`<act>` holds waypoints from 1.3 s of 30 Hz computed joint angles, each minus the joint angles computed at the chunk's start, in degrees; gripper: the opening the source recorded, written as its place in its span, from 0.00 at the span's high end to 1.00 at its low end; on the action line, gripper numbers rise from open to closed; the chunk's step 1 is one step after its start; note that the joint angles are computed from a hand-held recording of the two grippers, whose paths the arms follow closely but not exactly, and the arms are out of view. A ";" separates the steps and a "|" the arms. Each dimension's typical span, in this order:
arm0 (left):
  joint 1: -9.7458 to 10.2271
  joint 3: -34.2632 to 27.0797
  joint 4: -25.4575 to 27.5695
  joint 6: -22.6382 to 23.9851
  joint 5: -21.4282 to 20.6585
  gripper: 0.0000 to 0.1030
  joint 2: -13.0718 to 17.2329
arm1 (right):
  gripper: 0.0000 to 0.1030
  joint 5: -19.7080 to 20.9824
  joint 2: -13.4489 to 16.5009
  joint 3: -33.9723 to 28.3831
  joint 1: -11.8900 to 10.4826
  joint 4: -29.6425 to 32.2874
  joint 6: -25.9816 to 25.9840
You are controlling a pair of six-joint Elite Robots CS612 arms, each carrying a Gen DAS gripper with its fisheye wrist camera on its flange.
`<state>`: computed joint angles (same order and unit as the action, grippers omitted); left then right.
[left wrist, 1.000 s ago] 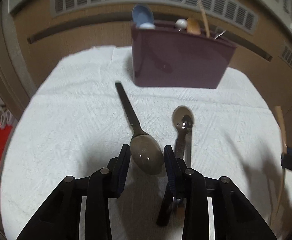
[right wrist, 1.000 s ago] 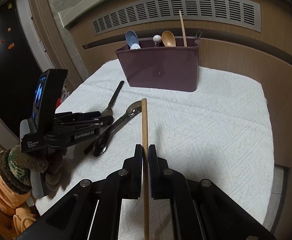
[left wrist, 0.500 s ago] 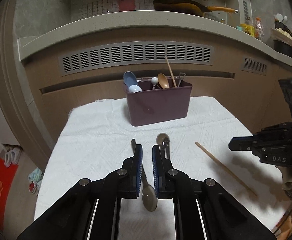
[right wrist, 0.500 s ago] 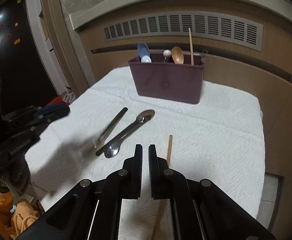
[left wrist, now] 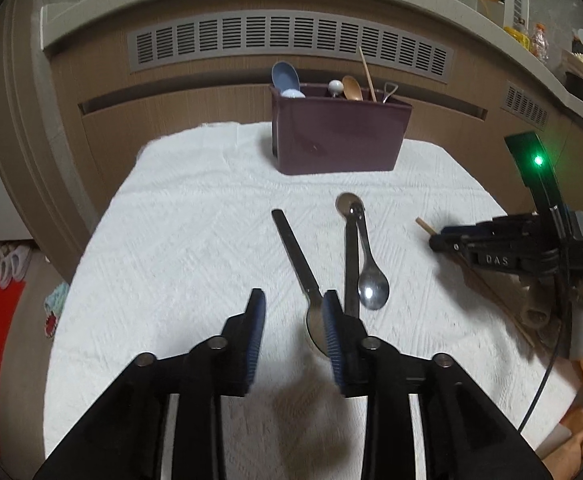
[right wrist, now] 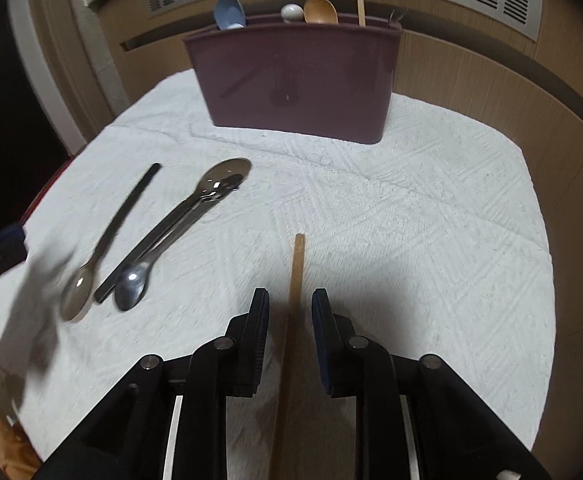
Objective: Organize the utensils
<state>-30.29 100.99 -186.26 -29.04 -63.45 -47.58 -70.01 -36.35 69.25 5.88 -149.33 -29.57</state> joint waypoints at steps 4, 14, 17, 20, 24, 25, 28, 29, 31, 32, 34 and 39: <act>0.03 0.11 -0.87 0.49 -2.46 0.50 0.47 | 0.94 -1.39 -0.71 0.95 0.43 0.24 -2.55; -0.48 -5.12 9.08 -4.10 -3.07 0.49 3.14 | 0.94 6.26 -5.15 7.06 -1.77 -4.36 -1.36; -1.17 -6.30 11.48 -4.36 0.49 0.50 3.67 | 0.94 7.38 -6.02 8.28 -2.09 -6.15 -1.33; -1.03 -5.91 10.67 -6.02 1.45 0.66 3.61 | 0.94 8.55 -6.48 9.02 -2.31 -7.12 -0.98; -1.27 -4.58 7.55 -5.58 3.30 0.66 3.03 | 0.94 9.57 -7.02 9.81 -2.55 -8.28 -0.80; -1.48 -4.00 5.81 -4.99 3.98 0.66 2.75 | 0.94 9.70 -7.17 10.01 -2.62 -8.69 -0.70; -2.27 -2.55 0.79 -2.50 6.46 0.67 1.76 | 0.94 10.33 -7.63 10.64 -2.87 -9.83 -0.30; -2.56 -2.18 -0.70 -1.39 7.43 0.67 1.43 | 0.94 10.53 -7.77 10.83 -2.96 -10.22 -0.21; -3.17 -1.65 -3.36 1.00 9.18 0.69 0.80 | 0.94 11.08 -8.17 11.32 -3.14 -11.19 0.18; -3.46 -1.40 -4.73 2.22 9.85 0.79 0.44 | 0.94 11.36 -8.35 11.49 -3.22 -11.56 0.27; -3.76 -1.09 -6.44 3.73 10.29 0.86 -0.15 | 0.94 11.79 -8.78 12.03 -3.34 -12.58 0.55; -4.19 -0.49 -9.16 5.88 11.35 0.92 -0.96 | 0.94 13.11 -9.82 13.46 -3.60 -15.57 0.51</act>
